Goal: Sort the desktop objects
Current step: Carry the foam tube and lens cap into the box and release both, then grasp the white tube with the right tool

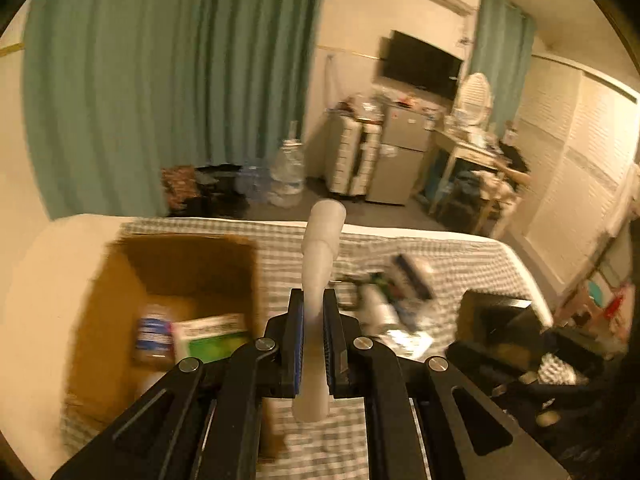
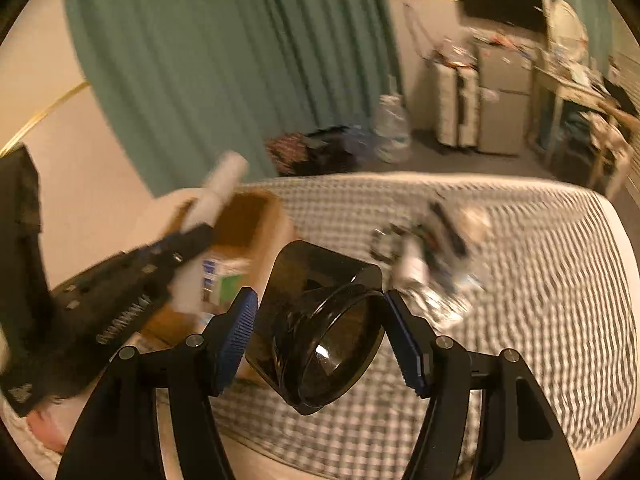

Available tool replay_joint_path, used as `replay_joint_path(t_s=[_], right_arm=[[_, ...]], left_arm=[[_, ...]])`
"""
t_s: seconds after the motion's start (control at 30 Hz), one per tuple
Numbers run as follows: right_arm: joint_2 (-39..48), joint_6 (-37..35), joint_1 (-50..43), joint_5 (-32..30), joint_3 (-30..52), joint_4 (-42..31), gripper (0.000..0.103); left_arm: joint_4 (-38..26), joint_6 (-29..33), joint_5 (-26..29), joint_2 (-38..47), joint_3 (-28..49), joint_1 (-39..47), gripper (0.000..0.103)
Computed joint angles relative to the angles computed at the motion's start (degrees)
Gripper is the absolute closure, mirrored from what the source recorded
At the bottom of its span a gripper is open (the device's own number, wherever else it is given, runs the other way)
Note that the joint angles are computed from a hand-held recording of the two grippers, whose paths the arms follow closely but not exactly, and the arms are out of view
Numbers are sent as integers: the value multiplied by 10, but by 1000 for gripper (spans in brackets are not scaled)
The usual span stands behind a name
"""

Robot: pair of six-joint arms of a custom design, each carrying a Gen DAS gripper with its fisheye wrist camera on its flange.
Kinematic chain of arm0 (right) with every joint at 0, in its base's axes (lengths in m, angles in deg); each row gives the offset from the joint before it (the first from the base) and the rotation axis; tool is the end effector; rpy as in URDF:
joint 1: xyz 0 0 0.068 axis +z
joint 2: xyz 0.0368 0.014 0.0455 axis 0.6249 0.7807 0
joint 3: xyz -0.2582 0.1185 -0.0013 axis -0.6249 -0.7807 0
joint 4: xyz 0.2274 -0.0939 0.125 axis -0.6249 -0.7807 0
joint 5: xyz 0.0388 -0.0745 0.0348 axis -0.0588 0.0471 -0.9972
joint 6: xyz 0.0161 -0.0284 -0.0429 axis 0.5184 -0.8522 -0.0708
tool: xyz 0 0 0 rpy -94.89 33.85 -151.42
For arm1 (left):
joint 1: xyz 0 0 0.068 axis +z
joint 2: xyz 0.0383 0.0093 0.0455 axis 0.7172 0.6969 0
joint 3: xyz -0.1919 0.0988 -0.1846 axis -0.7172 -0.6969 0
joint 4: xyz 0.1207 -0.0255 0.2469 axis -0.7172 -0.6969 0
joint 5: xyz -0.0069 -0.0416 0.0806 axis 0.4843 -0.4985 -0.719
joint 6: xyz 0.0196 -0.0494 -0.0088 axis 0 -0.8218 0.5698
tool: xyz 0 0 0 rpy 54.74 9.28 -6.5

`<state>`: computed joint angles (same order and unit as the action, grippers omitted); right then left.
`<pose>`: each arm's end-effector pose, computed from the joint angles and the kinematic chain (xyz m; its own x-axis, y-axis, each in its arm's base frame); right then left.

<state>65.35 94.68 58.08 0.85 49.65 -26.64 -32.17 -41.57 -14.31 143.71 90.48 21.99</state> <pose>0.2293 0.0674 0.3419 -0.5766 0.4353 -0.6914 0.3803 0.8920 0.2445 0.3749 -0.1793 0.3783 -0.5106 0.3706 -0.7758 0.6994 0.7038 -0.1242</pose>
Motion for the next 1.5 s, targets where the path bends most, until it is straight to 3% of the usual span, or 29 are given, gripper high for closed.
replay_joint_path(t_s=[0.3,0.57,0.67,0.73,0.77,0.83,0.87,0.9,1.0,1.2,1.27,1.5], right_arm=[[237,-43,-19,-91,172,65,39],[420,-68,-67,-173,301,70,39],[462,-76,-76,-184,340,64,39],[487,-71,-85,-204,362,70,38],[502,-65,-90,-214,375,71,37],[517,-59,-93,-215,398,64,22],[515,-62,-94,-208,393,73,21],[512,-60,-92,-198,393,74,20],[484,-59,-90,-160,368,78,20],[330,-44,-94,-98,219,97,20],[272,-53,-95,-74,178,75,20],[37,-48,-150,-38,39,-14,18]], left_arm=[[15,40,-32,81,3,98,95],[29,52,-52,188,29,111,95],[14,72,-33,207,46,112,94],[26,78,-25,204,34,113,90],[30,78,-26,203,31,114,83],[49,69,-39,191,9,114,63],[56,65,-45,187,1,114,38],[53,70,-50,184,-4,112,21],[59,81,-57,160,-31,109,20],[16,74,-48,129,-8,100,17],[6,60,-41,108,-10,99,11],[38,-15,-42,-7,-86,49,5]])
